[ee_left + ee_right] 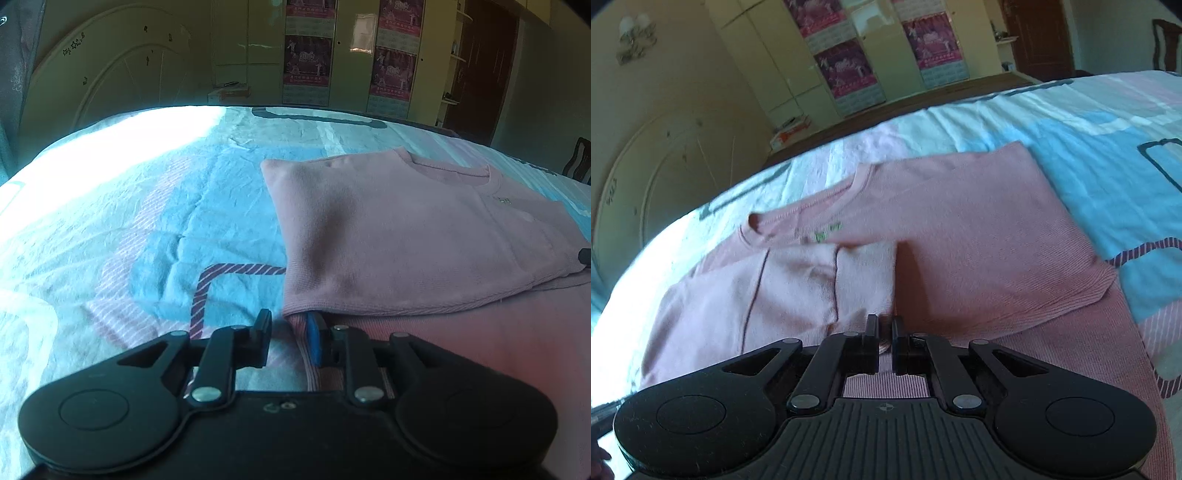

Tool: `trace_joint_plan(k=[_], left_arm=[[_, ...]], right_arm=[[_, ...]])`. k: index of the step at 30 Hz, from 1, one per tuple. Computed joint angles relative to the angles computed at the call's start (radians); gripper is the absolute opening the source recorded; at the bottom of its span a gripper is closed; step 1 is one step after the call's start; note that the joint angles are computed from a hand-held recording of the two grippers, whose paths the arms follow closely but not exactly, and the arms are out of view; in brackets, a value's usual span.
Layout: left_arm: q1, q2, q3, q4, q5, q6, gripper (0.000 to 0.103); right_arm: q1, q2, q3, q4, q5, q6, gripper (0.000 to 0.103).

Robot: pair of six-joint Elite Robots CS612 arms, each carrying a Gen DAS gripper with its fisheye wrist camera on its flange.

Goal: Fold small clothes

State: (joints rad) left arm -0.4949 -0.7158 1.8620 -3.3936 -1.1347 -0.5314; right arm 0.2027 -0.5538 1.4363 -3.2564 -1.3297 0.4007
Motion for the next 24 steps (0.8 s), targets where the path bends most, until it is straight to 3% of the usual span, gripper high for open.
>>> trace_joint_plan(k=[1,3,4,7,9,10,11,15,18,20,22,24], left_arm=[[0.001,-0.004,0.013,-0.046,-0.006,-0.008,0.020],[0.003,-0.014,0.025,-0.117,-0.019,-0.031,0.021],[0.005,-0.014,0.017,-0.114,-0.025,-0.031,0.021],[0.021,0.006,-0.030,-0.070,-0.095,-0.055,0.021],[0.032,0.023,-0.057,-0.025,-0.151,-0.081,0.021],[0.035,0.030,-0.069,0.007,-0.165,-0.089,0.021],[0.032,0.035,-0.071,0.008,-0.159,-0.083,0.021],[0.022,0.036,-0.063,-0.002,-0.132,-0.062,0.021],[0.019,0.040,-0.067,0.005,-0.124,-0.036,0.022],[0.021,0.033,-0.075,0.030,-0.127,-0.031,0.023],[0.018,0.033,-0.079,-0.004,-0.111,-0.002,0.032],[0.019,0.042,-0.109,0.007,-0.089,0.047,0.044]], right_arm=[[-0.001,-0.003,0.002,-0.014,-0.009,0.006,0.008],[-0.003,-0.005,-0.008,-0.015,-0.020,0.001,0.040],[-0.005,0.000,-0.019,-0.014,-0.015,0.000,0.063],[-0.013,0.025,-0.064,0.021,0.046,0.009,0.064],[-0.013,0.035,-0.094,0.118,0.078,-0.008,0.052],[-0.009,0.038,-0.101,0.160,0.075,-0.027,0.032],[-0.005,0.037,-0.099,0.160,0.065,-0.050,0.002],[-0.004,0.006,-0.039,0.090,0.048,-0.106,0.002],[0.006,-0.003,-0.033,0.162,0.010,-0.181,0.002],[0.012,0.010,-0.047,0.142,-0.020,-0.164,0.007],[0.020,0.011,-0.045,0.067,-0.081,-0.114,0.023],[0.018,0.017,-0.059,0.023,-0.056,-0.117,0.025]])
